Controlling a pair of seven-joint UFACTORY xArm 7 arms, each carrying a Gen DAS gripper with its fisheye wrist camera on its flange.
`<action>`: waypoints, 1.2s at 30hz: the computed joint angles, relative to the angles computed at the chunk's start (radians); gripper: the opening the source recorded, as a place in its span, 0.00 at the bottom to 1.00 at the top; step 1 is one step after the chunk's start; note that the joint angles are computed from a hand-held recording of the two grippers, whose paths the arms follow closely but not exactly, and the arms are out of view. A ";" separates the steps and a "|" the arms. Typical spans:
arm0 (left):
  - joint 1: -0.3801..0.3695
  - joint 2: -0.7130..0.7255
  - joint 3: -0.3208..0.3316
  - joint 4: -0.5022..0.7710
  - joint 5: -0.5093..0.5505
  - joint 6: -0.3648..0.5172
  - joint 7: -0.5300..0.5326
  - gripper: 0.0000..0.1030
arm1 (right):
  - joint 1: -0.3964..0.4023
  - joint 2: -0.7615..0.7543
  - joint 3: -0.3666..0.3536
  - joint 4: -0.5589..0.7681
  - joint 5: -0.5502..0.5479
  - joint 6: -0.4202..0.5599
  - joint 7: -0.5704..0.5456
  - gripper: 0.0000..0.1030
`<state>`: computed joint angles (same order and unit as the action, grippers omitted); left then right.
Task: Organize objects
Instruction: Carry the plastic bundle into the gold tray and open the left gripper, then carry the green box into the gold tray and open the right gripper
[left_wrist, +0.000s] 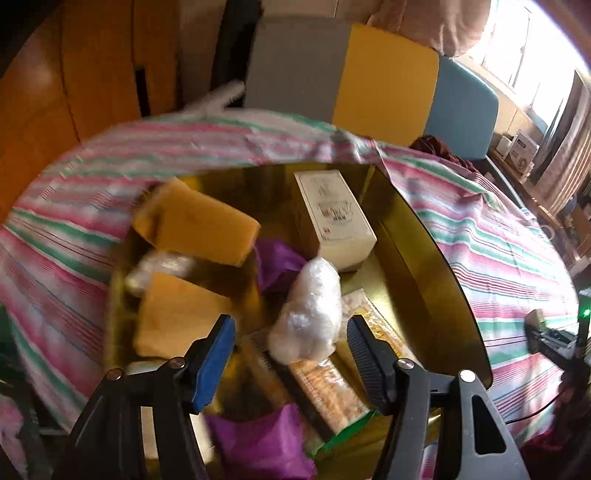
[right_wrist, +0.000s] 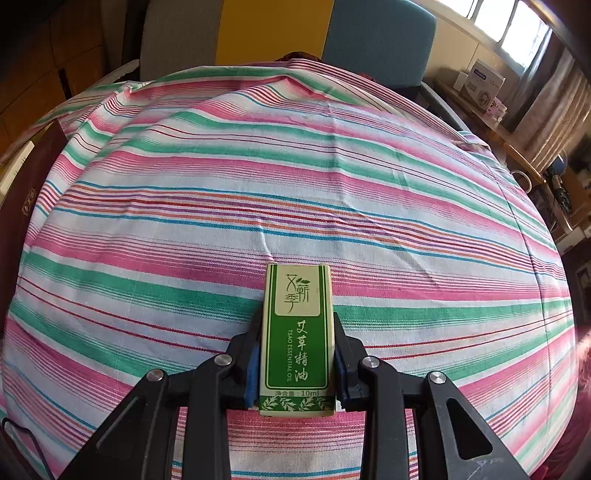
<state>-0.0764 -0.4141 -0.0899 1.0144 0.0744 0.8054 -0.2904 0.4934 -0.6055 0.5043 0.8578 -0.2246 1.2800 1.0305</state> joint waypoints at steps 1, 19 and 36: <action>0.001 -0.018 -0.006 -0.011 0.012 -0.007 -0.002 0.62 | -0.001 0.002 0.002 0.002 -0.002 0.003 0.001 0.31; -0.015 -0.214 -0.033 -0.127 0.033 -0.051 0.043 0.62 | -0.005 0.022 0.012 0.033 0.008 0.023 0.066 0.30; 0.016 -0.265 -0.014 -0.162 0.002 -0.054 0.061 0.62 | 0.051 0.446 0.116 0.473 -0.182 -0.237 0.116 0.30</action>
